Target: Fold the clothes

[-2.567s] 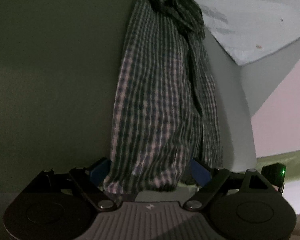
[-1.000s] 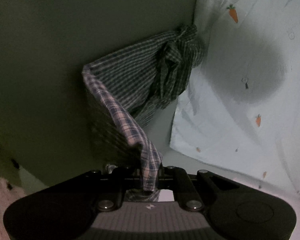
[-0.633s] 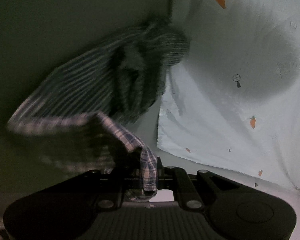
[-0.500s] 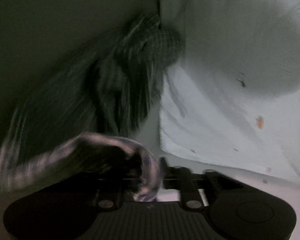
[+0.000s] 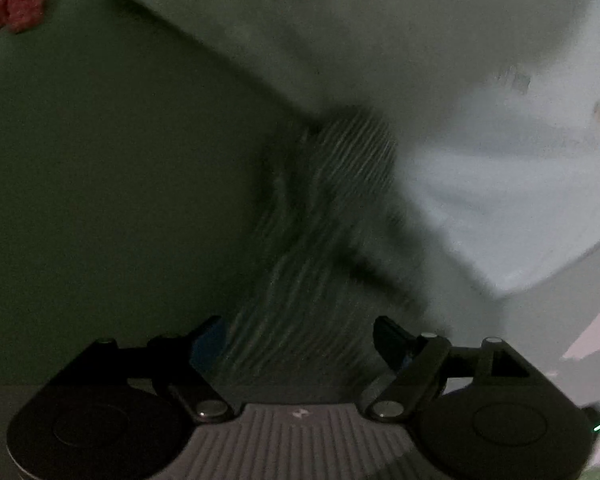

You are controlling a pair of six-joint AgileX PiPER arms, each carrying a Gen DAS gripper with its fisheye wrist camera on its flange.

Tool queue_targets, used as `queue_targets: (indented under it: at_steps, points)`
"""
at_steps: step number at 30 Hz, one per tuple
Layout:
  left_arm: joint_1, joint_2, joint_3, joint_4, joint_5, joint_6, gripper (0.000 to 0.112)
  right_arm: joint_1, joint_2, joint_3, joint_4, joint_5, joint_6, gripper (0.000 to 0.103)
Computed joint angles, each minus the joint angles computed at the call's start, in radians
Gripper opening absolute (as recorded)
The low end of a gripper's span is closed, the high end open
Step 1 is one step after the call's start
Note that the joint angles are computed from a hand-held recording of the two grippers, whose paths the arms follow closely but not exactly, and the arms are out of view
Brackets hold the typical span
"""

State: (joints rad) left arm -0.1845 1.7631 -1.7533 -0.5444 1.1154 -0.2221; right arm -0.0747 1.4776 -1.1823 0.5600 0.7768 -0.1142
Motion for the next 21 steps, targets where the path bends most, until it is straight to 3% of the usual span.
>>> queue_targets:
  at_steps: [4, 6, 7, 8, 10, 14, 18, 21]
  points:
    - [-0.100, -0.036, 0.077, 0.128, -0.004, -0.040, 0.082, 0.121, -0.090, 0.112, -0.240, -0.055, 0.212, 0.055]
    - [-0.147, -0.043, 0.092, 0.190, -0.020, -0.066, 0.082, 0.198, -0.143, 0.164, -0.377, -0.096, 0.336, 0.043]
    - [-0.169, -0.044, 0.096, 0.221, -0.027, -0.080, 0.082, 0.234, -0.156, 0.172, -0.416, -0.113, 0.352, 0.028]
    - [-0.188, -0.044, 0.100, 0.248, -0.033, -0.091, 0.082, 0.270, -0.162, 0.175, -0.425, -0.125, 0.328, 0.021]
    - [-0.198, -0.040, 0.113, 0.260, -0.041, -0.096, 0.082, 0.320, -0.144, 0.160, -0.400, -0.131, 0.223, 0.017]
    - [-0.163, -0.030, 0.121, 0.219, -0.043, -0.113, 0.082, 0.428, -0.035, 0.076, -0.423, -0.110, 0.076, 0.016]
    - [-0.129, -0.032, 0.136, 0.176, -0.053, -0.111, 0.082, 0.504, 0.064, 0.000, -0.666, -0.108, 0.193, 0.016]
    - [-0.145, -0.023, 0.115, 0.233, -0.049, -0.118, 0.082, 0.491, 0.049, -0.007, -0.775, -0.091, 0.277, 0.016]
